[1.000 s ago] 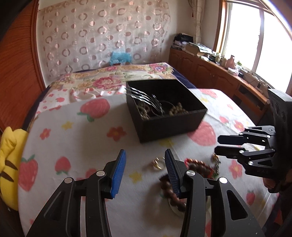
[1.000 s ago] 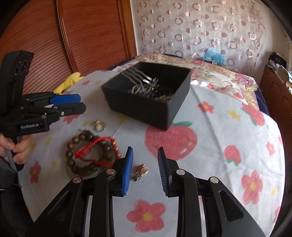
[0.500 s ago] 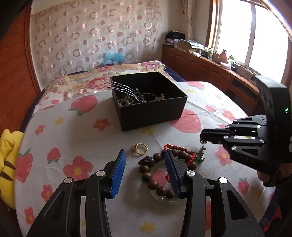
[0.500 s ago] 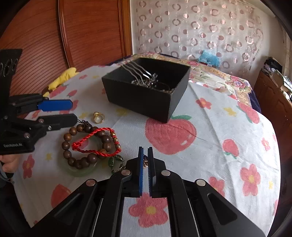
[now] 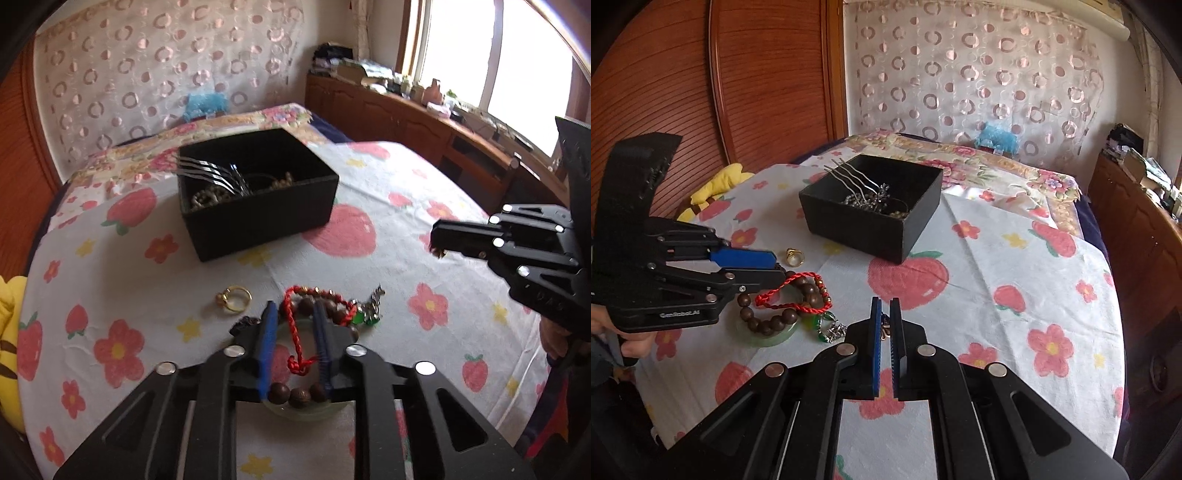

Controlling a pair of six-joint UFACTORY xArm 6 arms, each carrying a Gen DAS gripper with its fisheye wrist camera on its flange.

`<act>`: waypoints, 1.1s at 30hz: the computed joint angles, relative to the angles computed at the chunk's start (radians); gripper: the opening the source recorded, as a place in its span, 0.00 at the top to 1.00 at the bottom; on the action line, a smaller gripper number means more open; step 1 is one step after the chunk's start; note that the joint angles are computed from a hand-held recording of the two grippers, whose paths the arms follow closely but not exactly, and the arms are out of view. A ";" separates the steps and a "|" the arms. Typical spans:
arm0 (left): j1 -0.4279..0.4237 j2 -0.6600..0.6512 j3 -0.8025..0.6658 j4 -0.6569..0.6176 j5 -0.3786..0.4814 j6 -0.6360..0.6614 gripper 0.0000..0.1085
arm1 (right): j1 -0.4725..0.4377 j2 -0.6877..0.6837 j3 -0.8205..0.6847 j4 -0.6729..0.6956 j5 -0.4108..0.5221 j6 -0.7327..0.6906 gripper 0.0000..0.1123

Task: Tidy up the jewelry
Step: 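Close the left tool on the red string bracelet and lift it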

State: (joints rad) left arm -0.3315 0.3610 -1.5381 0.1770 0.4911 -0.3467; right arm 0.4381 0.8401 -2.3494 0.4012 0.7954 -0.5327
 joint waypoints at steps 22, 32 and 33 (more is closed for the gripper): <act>-0.005 -0.010 0.010 0.085 -0.030 -0.063 0.98 | 0.017 -0.027 0.045 -0.003 -0.009 -0.021 0.95; 0.004 -0.056 0.027 0.150 -0.093 -0.126 0.98 | 0.021 -0.003 0.001 -0.003 0.000 -0.018 0.95; 0.006 -0.063 0.031 0.160 -0.102 -0.137 0.98 | 0.021 0.011 -0.025 -0.003 0.009 -0.017 0.95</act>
